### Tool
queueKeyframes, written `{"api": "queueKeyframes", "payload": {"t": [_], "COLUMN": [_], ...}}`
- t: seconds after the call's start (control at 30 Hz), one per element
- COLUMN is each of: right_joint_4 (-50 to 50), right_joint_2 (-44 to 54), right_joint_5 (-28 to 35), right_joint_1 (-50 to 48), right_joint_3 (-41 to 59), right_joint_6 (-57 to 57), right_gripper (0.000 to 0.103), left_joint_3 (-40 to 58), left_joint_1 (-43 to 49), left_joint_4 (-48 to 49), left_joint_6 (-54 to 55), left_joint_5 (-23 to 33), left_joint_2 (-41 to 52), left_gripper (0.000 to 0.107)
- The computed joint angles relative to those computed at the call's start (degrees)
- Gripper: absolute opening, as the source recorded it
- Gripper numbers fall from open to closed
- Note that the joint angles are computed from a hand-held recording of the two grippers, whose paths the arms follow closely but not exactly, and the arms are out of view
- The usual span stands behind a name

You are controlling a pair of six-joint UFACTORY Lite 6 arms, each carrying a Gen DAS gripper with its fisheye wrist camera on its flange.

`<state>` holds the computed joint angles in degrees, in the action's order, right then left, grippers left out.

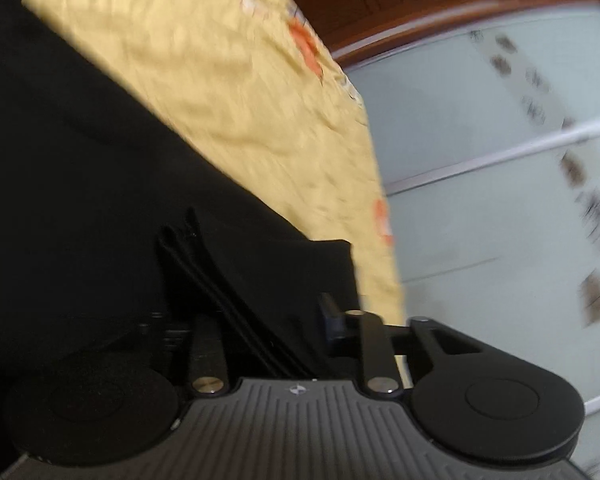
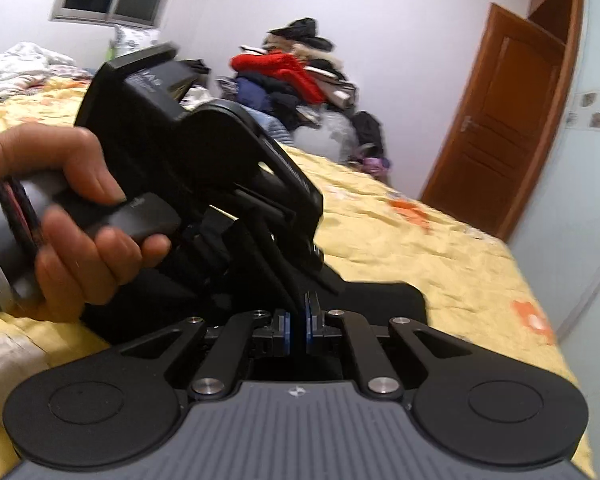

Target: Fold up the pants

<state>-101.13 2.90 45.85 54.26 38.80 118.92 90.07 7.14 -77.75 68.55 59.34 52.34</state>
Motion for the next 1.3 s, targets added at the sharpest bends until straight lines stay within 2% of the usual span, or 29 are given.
{"api": "queueKeyframes", "payload": {"t": [0.17, 0.33, 0.43, 0.5, 0.57, 0.67, 0.73, 0.83, 0.9, 0.97, 1.03, 1.1, 1.17, 1.2, 1.23, 1.3], "right_joint_4": [-7.53, -13.69, -10.68, -3.99, -3.35, -8.41, -15.51, -15.07, -18.46, -29.45, -39.04, -39.04, -29.45, -23.45, -18.55, -15.93], "right_joint_2": [9.12, 18.75, 25.59, 28.85, 27.12, 17.34, 8.14, -1.59, -1.88, 2.59, 9.41, 15.53, 15.72, 15.71, 14.66, 10.45], "right_joint_5": [-5.42, -9.54, -13.88, -17.27, -17.63, -21.33, -21.49, -19.92, -25.07, -32.60, -35.86, -34.93, -30.43, -26.12, -23.03, -23.88], "right_joint_1": [-1.13, -1.99, -3.14, -3.98, -3.68, -4.85, -6.99, -13.92, -22.37, -30.29, -34.48, -36.02, -34.50, -32.90, -31.04, -28.98], "right_joint_3": [9.21, 19.66, 27.63, 31.69, 29.47, 19.78, 11.10, 3.95, 4.44, 8.49, 14.19, 18.19, 17.82, 17.37, 16.38, 13.10], "right_joint_6": [2.79, 6.12, 1.13, -6.16, -7.62, -1.44, 7.92, 11.82, 15.94, 25.56, 33.29, 33.03, 26.01, 21.02, 16.53, 14.12], "right_gripper": [0.007, 0.007, 0.010, 0.022, 0.023, 0.027, 0.027, 0.027, 0.027, 0.027, 0.027, 0.026, 0.027, 0.027, 0.027, 0.030], "left_joint_3": [-3.96, -1.12, 5.25, 5.83, 3.11, -4.19, -7.49, -10.12, -12.65, -14.57, -16.27, -19.78, -22.16, -22.78, -23.85, -25.75], "left_joint_1": [4.43, 7.90, 7.96, 9.25, 9.79, 10.13, 9.86, 8.30, 6.66, 4.28, 1.97, 1.38, 1.67, 1.79, 1.65, 0.51], "left_joint_4": [2.91, 4.45, 11.85, 13.47, 11.31, 1.49, -3.01, -5.72, -7.36, -7.68, -7.53, -13.68, -16.37, -17.63, -19.81, -24.39], "left_joint_6": [12.47, 18.86, 13.57, 12.77, 16.18, 26.40, 32.79, 37.81, 41.40, 44.46, 46.96, 53.69, 56.90, 58.28, 60.49, 65.63], "left_joint_5": [-7.98, -14.54, -16.79, -17.00, -19.39, -25.13, -25.21, -23.14, -23.83, -25.63, -29.76, -30.82, -29.13, -28.47, -28.71, -29.90], "left_joint_2": [-7.19, -7.21, -3.02, -2.63, -4.64, -9.87, -12.71, -14.86, -15.99, -16.00, -15.73, -17.48, -19.74, -20.37, -21.11, -21.78], "left_gripper": [0.021, 0.019, 0.022, 0.027, 0.042, 0.054, 0.058, 0.074, 0.076, 0.076, 0.076, 0.076, 0.077, 0.079, 0.085, 0.093]}}
